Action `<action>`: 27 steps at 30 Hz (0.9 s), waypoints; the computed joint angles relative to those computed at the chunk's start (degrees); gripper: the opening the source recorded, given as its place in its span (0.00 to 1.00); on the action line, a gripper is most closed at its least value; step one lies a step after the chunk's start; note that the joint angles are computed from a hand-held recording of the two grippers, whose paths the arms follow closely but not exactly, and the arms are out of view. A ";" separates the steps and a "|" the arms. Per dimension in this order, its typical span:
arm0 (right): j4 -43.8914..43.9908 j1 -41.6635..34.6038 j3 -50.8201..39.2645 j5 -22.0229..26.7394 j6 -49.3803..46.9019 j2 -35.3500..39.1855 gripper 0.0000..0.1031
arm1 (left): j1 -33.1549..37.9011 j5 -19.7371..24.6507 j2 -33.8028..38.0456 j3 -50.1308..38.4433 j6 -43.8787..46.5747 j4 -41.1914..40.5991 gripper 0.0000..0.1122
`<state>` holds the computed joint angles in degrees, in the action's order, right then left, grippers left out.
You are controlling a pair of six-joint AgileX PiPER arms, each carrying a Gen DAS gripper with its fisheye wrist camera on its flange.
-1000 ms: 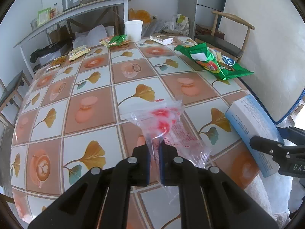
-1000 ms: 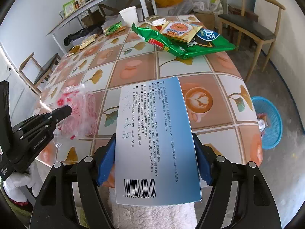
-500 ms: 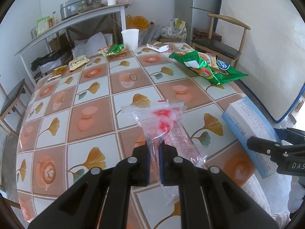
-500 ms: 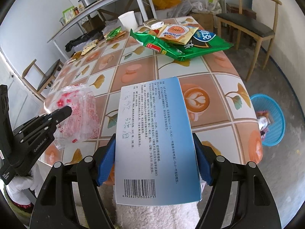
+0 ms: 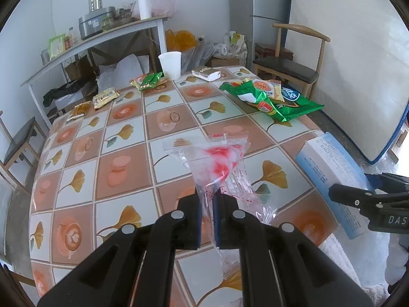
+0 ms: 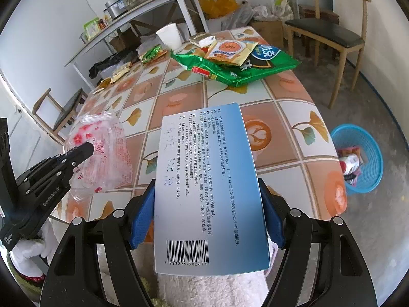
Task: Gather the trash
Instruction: 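Lift the plastic bag and blue box off the table with both tools, then carry bag and box to the blue wastebasket and open both tools over it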
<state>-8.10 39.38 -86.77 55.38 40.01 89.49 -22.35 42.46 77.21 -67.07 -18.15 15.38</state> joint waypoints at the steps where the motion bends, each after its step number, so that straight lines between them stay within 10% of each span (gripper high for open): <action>1: 0.08 -0.13 0.42 -0.27 0.08 -0.46 0.67 | -0.38 0.16 -0.15 -0.08 -0.41 0.48 0.06; 19: -1.18 -3.44 9.00 -3.57 4.69 -11.02 0.67 | -9.28 2.99 0.98 -7.20 -2.24 5.32 0.06; 27: -5.91 -10.51 15.34 -1.51 10.38 -22.02 0.67 | -12.87 3.89 9.95 -20.70 8.49 -4.96 0.06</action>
